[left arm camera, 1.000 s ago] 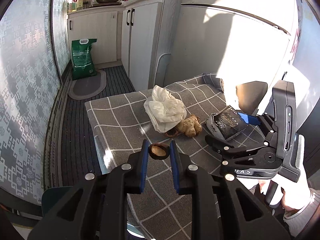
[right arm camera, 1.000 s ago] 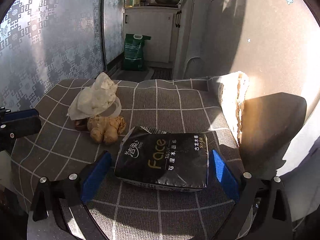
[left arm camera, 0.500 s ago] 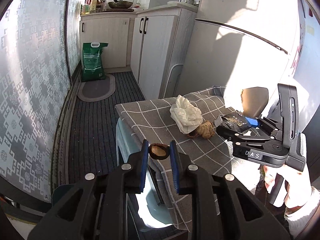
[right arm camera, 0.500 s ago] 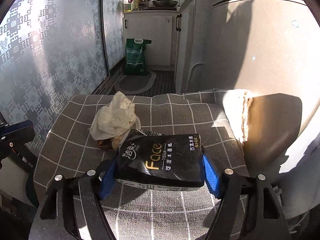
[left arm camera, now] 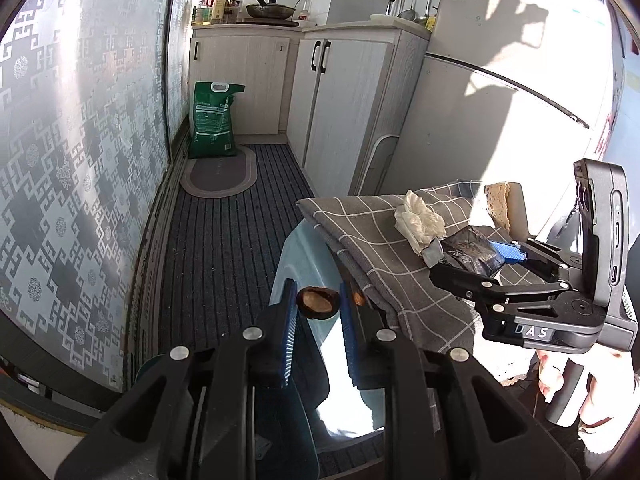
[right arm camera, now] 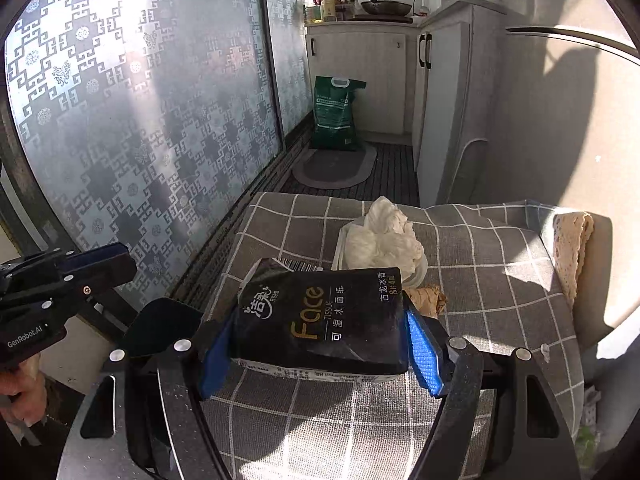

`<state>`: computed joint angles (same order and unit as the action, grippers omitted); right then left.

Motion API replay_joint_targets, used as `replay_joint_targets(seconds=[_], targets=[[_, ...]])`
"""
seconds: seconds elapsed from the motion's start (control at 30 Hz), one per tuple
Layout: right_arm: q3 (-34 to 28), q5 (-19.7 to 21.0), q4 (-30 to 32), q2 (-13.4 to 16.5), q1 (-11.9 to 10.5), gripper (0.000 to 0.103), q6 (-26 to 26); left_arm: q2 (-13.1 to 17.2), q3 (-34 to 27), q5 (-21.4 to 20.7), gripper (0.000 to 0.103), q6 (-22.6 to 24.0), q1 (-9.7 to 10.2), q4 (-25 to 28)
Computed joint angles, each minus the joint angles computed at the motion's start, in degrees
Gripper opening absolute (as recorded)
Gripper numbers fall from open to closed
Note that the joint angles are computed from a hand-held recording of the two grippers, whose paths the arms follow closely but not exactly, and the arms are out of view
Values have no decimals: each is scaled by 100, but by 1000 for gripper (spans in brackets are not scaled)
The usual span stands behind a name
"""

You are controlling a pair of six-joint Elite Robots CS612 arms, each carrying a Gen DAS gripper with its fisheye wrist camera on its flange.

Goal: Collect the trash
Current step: 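Carry both items over the teal bin and open the left gripper to drop the shell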

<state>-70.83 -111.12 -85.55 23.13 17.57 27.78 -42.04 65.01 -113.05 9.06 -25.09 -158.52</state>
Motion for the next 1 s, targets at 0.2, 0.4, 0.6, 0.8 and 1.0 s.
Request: replay_joint_targets(seconds=[0.2, 0.4, 0.6, 0.8, 1.0], targets=[[301, 226, -280, -136, 66, 74, -171, 19, 25, 89, 23, 24, 94, 87], [647, 438, -488, -289, 136, 74, -359, 22, 100, 180, 23, 150, 178, 204], [909, 760, -645, -404, 170, 74, -434, 37, 154, 266, 23, 307, 250, 389], [1153, 936, -759, -508, 221, 74, -559, 62, 209, 412, 23, 532, 287, 641], [1369, 1108, -781, -597, 246, 74, -673, 120, 204, 517, 23, 727, 321, 1010]])
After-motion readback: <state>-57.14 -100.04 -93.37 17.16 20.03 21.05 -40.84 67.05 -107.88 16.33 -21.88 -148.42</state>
